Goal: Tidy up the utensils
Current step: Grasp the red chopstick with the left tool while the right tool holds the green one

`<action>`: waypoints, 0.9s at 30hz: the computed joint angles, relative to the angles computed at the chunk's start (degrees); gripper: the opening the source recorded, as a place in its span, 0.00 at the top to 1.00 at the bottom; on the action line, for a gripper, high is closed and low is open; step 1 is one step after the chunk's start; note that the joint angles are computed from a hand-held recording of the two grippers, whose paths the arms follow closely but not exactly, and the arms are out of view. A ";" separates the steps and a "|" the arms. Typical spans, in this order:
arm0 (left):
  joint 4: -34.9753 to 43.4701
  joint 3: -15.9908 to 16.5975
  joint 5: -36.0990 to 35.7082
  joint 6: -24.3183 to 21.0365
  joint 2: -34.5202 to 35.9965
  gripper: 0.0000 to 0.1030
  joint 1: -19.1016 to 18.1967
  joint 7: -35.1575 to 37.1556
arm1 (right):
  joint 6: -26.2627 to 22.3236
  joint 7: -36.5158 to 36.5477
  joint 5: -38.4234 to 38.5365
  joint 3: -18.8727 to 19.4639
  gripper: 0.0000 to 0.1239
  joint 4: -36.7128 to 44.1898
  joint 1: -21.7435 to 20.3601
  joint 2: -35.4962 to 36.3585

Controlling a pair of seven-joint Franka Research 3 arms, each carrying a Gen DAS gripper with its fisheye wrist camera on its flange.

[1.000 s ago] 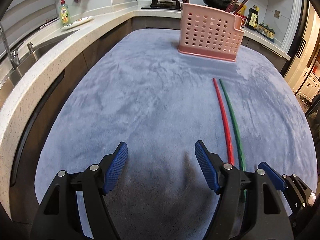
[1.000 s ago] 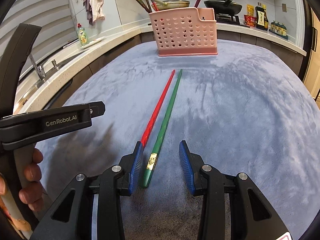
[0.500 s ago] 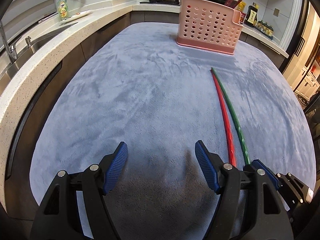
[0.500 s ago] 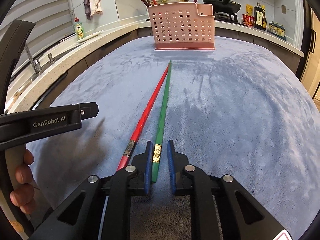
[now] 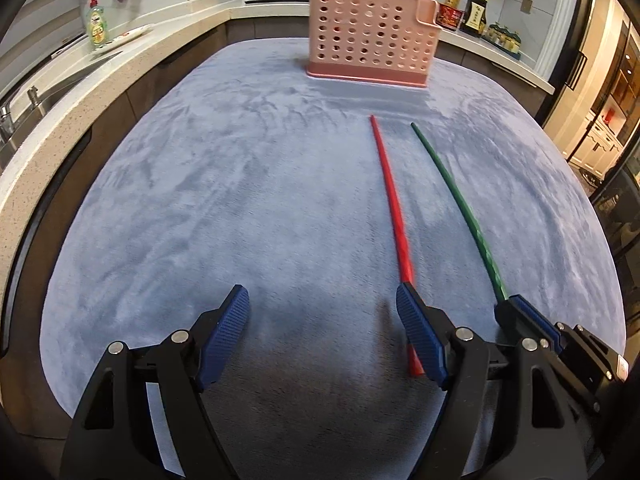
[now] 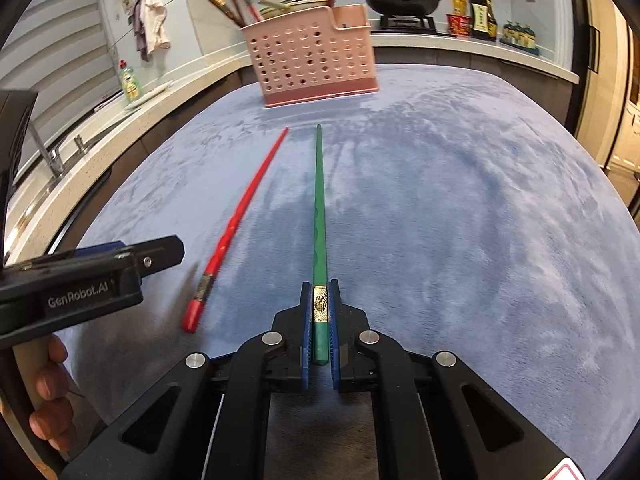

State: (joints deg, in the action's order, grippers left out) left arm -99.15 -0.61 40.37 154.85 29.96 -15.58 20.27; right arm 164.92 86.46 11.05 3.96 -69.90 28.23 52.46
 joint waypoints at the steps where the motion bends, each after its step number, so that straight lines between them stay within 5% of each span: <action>1: 0.38 -0.30 -0.24 -0.08 0.33 0.30 0.04 0.48 | 0.10 0.10 0.18 0.00 0.95 -0.38 -0.19 -0.22; 20: 4.14 -0.36 -2.98 -1.46 3.78 0.32 -1.86 5.15 | 1.35 -1.14 1.90 1.14 0.95 -2.99 -1.53 -1.49; 27: 3.18 -0.20 -2.14 -1.17 3.05 0.59 -1.76 4.60 | 1.17 -1.11 1.94 0.99 0.95 -2.70 -1.42 -1.36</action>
State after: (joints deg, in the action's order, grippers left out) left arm -95.97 -0.81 38.23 153.68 33.01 -17.34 24.87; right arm 166.09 85.35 12.98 4.95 -72.60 26.81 51.10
